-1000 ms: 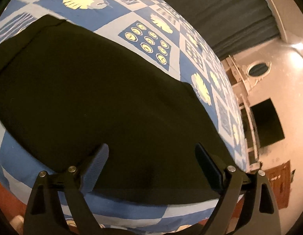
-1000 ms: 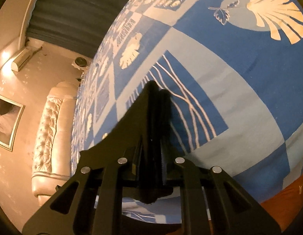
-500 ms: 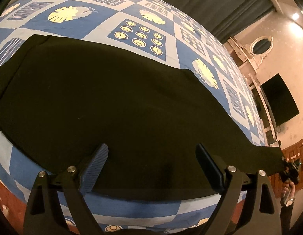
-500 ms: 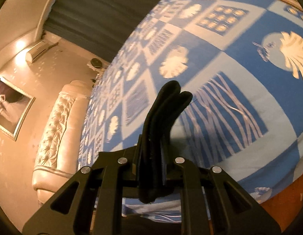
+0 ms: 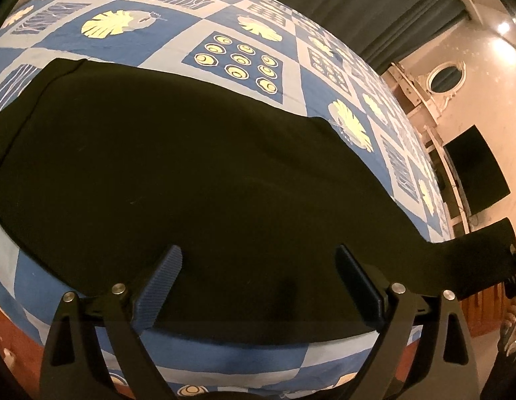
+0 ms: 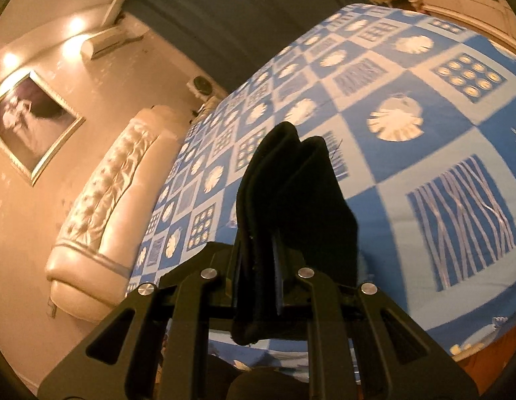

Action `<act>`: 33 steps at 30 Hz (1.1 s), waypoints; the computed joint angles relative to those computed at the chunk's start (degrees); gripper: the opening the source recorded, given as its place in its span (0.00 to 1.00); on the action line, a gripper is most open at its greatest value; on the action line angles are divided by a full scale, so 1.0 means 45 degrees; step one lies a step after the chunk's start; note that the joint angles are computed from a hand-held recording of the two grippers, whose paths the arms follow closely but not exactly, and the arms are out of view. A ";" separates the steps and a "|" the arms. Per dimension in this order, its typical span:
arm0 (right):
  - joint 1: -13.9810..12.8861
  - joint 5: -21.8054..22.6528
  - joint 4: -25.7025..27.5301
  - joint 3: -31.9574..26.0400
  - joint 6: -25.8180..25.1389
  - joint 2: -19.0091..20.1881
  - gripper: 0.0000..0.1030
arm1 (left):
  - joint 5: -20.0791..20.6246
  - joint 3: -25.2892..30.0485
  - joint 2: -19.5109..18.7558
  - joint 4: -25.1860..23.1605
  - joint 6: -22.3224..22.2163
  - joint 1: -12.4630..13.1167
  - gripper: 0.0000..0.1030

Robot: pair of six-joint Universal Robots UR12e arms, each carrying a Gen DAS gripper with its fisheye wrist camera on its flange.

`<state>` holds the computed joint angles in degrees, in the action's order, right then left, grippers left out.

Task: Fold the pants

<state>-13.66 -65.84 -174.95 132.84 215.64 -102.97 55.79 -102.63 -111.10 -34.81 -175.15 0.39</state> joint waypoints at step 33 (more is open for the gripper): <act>0.5367 -0.4460 0.3346 -0.4355 -0.1366 0.5920 0.14 | -0.0025 0.0033 -0.0033 0.0064 -0.0282 0.0004 0.90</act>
<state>10.49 -85.91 -159.90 113.24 209.49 -76.34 55.68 -102.48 -111.25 -34.53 -176.41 0.40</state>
